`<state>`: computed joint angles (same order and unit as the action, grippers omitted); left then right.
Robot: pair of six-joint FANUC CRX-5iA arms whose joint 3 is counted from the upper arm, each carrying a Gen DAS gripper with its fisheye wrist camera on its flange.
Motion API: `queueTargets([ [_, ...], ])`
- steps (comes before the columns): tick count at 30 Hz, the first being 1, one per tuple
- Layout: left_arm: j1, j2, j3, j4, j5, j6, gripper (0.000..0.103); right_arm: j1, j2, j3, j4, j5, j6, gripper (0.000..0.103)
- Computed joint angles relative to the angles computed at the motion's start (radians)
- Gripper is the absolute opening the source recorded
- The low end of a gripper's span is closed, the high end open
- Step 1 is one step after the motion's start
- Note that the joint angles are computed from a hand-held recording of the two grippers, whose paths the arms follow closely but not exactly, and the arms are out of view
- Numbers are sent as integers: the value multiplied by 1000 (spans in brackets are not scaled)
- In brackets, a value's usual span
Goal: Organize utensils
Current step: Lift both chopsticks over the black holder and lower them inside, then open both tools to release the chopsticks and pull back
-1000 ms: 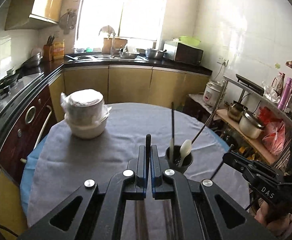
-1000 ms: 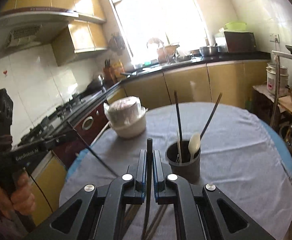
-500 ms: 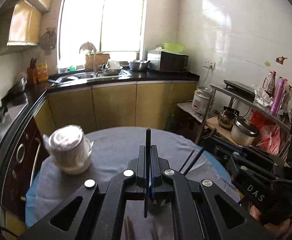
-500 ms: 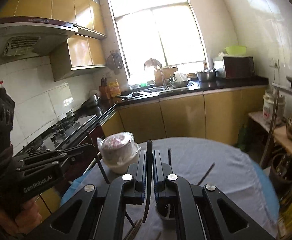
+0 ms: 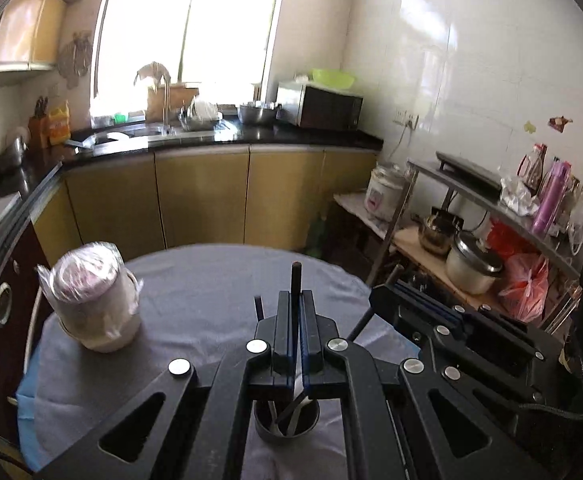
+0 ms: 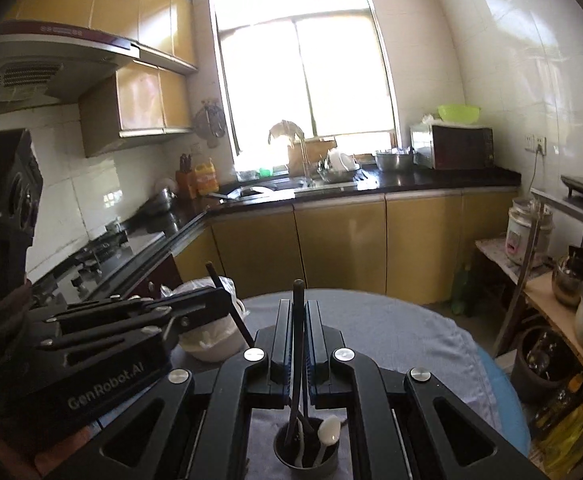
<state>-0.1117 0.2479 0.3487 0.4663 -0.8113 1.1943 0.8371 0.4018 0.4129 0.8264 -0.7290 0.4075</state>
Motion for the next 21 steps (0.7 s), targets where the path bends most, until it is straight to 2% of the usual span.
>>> queueTargets([
  [6, 0, 40, 15, -29, -48, 27, 3, -10, 31, 4, -80, -23, 36, 6],
  [9, 0, 41, 15, -56, -68, 34, 3, -14, 48, 38, -166, -54, 96, 7],
  [12, 19, 9, -40, -15, -70, 3, 4, -19, 38, 41, -234, -72, 109, 9],
  [13, 25, -9, -68, -3, -60, -10, 6, -20, 21, 16, -235, -64, 88, 13],
  [15, 41, -64, -153, 28, -28, -52, 19, -22, -30, -65, -224, -18, 27, 21],
  [16, 48, -93, -195, 35, -11, -67, 33, -22, -64, -123, -199, 15, -20, 24],
  [17, 55, -119, -231, 38, 5, -76, 42, -20, -90, -170, -169, 37, -63, 27],
  [21, 85, -235, -386, 37, 48, -96, 43, -5, -199, -352, -88, 93, -228, 30],
])
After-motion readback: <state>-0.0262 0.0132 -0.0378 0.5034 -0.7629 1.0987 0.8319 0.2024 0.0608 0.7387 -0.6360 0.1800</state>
